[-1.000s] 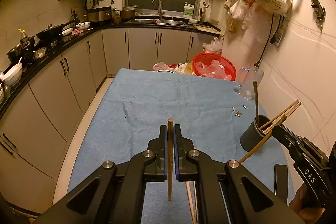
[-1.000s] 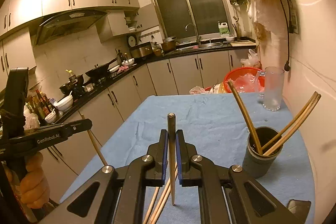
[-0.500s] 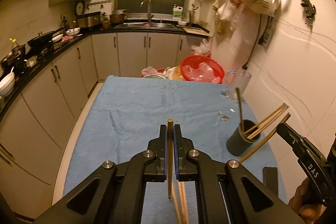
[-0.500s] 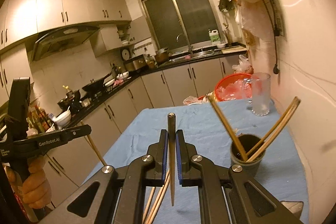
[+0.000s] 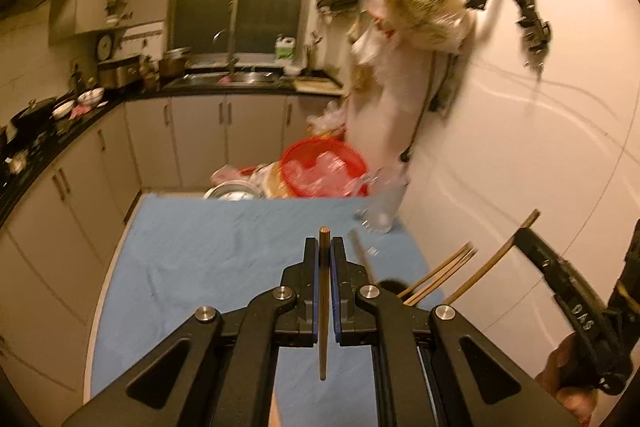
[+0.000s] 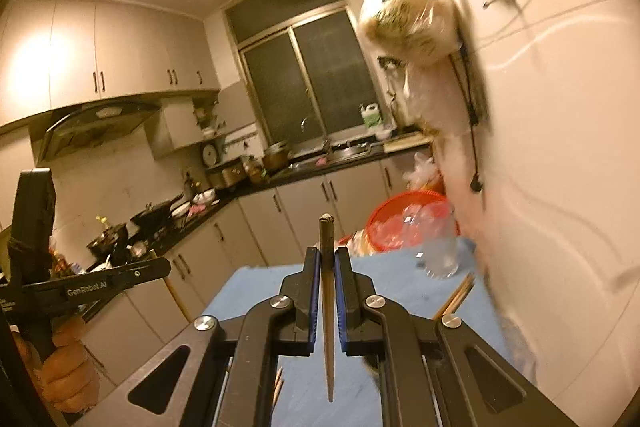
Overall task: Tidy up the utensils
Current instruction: 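Lift both held chopsticks upright toward the black holder, then lower both held chopsticks into the black holder and open both tools, then move both open tools back over the last chopsticks on the towel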
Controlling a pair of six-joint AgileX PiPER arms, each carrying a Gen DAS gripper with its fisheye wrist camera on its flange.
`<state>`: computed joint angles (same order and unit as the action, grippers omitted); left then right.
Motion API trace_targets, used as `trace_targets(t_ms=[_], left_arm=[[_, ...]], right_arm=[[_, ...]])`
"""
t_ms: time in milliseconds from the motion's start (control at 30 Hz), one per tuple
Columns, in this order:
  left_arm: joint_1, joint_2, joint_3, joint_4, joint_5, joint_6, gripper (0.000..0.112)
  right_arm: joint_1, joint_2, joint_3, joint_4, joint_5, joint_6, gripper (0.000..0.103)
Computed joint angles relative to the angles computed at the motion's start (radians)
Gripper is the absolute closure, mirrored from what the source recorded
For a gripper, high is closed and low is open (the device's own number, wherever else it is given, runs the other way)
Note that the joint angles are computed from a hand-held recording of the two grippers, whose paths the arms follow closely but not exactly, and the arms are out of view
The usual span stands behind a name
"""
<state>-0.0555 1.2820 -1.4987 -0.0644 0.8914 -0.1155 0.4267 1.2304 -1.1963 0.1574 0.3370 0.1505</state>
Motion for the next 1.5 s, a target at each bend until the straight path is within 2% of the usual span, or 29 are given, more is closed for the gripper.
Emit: trace_targets(t_ms=[133, 333, 467, 700, 767, 867, 933, 1033, 1067, 1133, 1200, 1300, 1367, 1500], left_arm=[[-0.055, 0.071, -0.111, 0.022, 0.010, -0.039, 0.107], [-0.117, 0.189, -0.224, 0.015, -0.013, -0.077, 0.107], [-0.142, 0.263, -0.234, 0.026, -0.057, -0.113, 0.107], [-0.129, 0.341, -0.178, -0.019, -0.093, -0.086, 0.107], [-0.123, 0.348, -0.163, -0.035, -0.095, -0.072, 0.107], [-0.114, 0.358, -0.154, -0.072, -0.080, -0.039, 0.107], [-0.102, 0.364, -0.158, -0.103, -0.058, -0.017, 0.106], [-0.076, 0.340, -0.146, -0.142, -0.035, 0.008, 0.099], [-0.068, 0.331, -0.142, -0.154, -0.033, 0.019, 0.094], [-0.046, 0.267, -0.087, -0.170, -0.062, 0.043, 0.085], [-0.022, 0.192, -0.020, -0.186, -0.095, 0.072, 0.072], [0.036, 0.082, 0.093, -0.211, -0.140, 0.128, 0.060], [0.088, 0.012, 0.181, -0.225, -0.163, 0.163, 0.057], [0.267, -0.094, 0.398, -0.310, -0.182, 0.324, 0.057]], right_arm=[[-0.067, 0.027, -0.059, 0.095, 0.023, -0.097, 0.095], [-0.112, 0.096, -0.119, 0.100, 0.012, -0.120, 0.095], [-0.126, 0.149, -0.131, 0.071, -0.013, -0.116, 0.095], [-0.142, 0.242, -0.121, 0.170, -0.015, -0.224, 0.095], [-0.140, 0.249, -0.106, 0.178, -0.017, -0.233, 0.095], [-0.146, 0.268, -0.107, 0.249, 0.027, -0.292, 0.094], [-0.142, 0.270, -0.110, 0.215, 0.043, -0.256, 0.093], [-0.145, 0.250, -0.109, 0.200, 0.059, -0.233, 0.092], [-0.147, 0.235, -0.106, 0.206, 0.065, -0.235, 0.092], [-0.143, 0.190, -0.088, 0.199, 0.058, -0.225, 0.092], [-0.121, 0.131, -0.055, 0.143, 0.031, -0.177, 0.092], [-0.063, 0.038, 0.012, 0.056, -0.008, -0.116, 0.090], [-0.010, 0.000, 0.059, -0.005, -0.020, -0.060, 0.085], [0.113, 0.007, 0.131, -0.078, -0.009, 0.028, 0.084]])
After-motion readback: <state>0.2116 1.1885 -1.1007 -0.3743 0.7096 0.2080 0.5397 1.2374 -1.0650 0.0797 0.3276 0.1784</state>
